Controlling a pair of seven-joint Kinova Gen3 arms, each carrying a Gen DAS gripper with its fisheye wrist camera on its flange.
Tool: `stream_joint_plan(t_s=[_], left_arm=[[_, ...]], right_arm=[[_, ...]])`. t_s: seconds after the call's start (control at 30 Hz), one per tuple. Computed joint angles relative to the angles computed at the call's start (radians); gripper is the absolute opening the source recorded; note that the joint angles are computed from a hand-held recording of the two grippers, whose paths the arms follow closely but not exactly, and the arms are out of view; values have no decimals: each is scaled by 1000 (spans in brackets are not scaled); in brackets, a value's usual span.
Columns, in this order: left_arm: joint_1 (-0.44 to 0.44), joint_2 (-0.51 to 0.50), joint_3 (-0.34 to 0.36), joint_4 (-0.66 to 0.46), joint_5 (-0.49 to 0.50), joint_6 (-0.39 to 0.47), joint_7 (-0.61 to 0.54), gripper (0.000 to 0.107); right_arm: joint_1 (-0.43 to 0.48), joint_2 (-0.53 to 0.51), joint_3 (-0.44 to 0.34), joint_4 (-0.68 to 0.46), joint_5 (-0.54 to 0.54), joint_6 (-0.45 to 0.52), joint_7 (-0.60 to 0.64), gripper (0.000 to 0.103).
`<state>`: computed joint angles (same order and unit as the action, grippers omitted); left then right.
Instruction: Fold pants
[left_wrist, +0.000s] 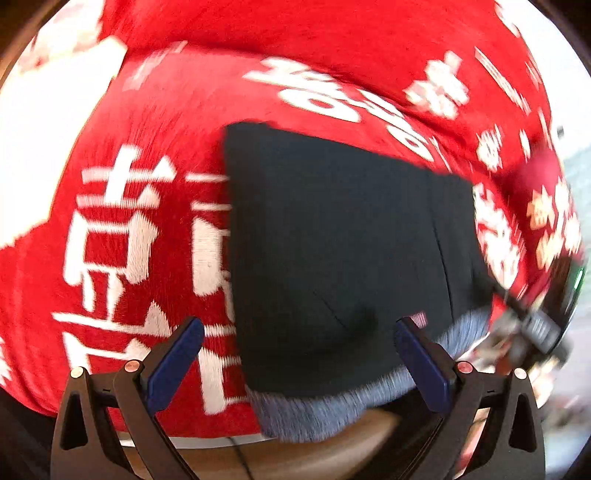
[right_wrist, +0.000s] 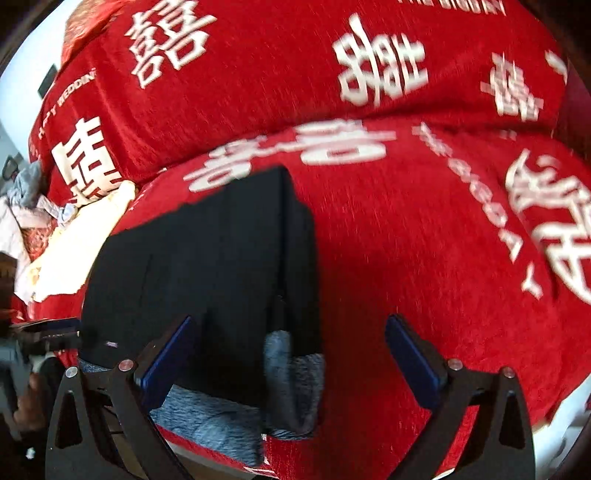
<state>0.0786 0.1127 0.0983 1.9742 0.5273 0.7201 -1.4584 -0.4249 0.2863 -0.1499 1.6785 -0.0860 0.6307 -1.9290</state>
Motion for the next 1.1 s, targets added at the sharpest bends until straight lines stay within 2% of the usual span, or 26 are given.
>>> stream_joint_plan(t_s=[0.1, 0.17, 0.23, 0.27, 0.33, 0.43, 0.5, 0.57, 0.6, 0.67, 0.73, 0.83, 0.93, 1.1], left_arm=[[-91, 55, 20, 15, 122, 5, -43, 103], [-61, 62, -8, 22, 154, -24, -68, 103], [24, 72, -66, -5, 127, -29, -67, 103], [59, 78, -80, -18, 106, -31, -49, 103], [101, 94, -79, -47, 42, -53, 7, 103], [138, 121, -65, -96, -54, -64, 63, 103], [185, 127, -82, -111, -127, -79, 132, 103], [181, 125, -69, -112, -152, -86, 150, 102], [173, 119, -63, -107, -145, -88, 139, 99], [159, 96, -50, -91, -157, -101, 125, 81], [190, 80, -64, -96, -209, -96, 151, 70], [196, 50, -61, -90, -252, -87, 180, 57], [194, 27, -63, -89, -261, -69, 187, 52], [191, -35, -82, -84, -311, -30, 217, 51]], right_arm=[[139, 64, -113, -29, -122, 2, 106, 102], [232, 110, -201, -47, -203, 9, 187, 102], [269, 139, -238, -52, -266, -5, 269, 103], [262, 145, -230, -54, -287, -6, 305, 103], [191, 160, -164, -91, -299, 28, 330, 103], [71, 159, -71, -112, -238, 30, 299, 103], [64, 149, -67, -95, -247, 8, 297, 103], [42, 128, -59, -77, -220, -10, 283, 100], [18, 117, -45, -72, -193, -14, 259, 94], [-27, 97, -18, -75, -136, -6, 200, 83], [-45, 83, -12, -89, -107, 21, 157, 69], [-83, 60, -5, -105, -52, 39, 99, 58], [-132, 38, 5, -120, 17, 61, 25, 53], [-186, 17, -8, -154, 82, 81, -64, 52]])
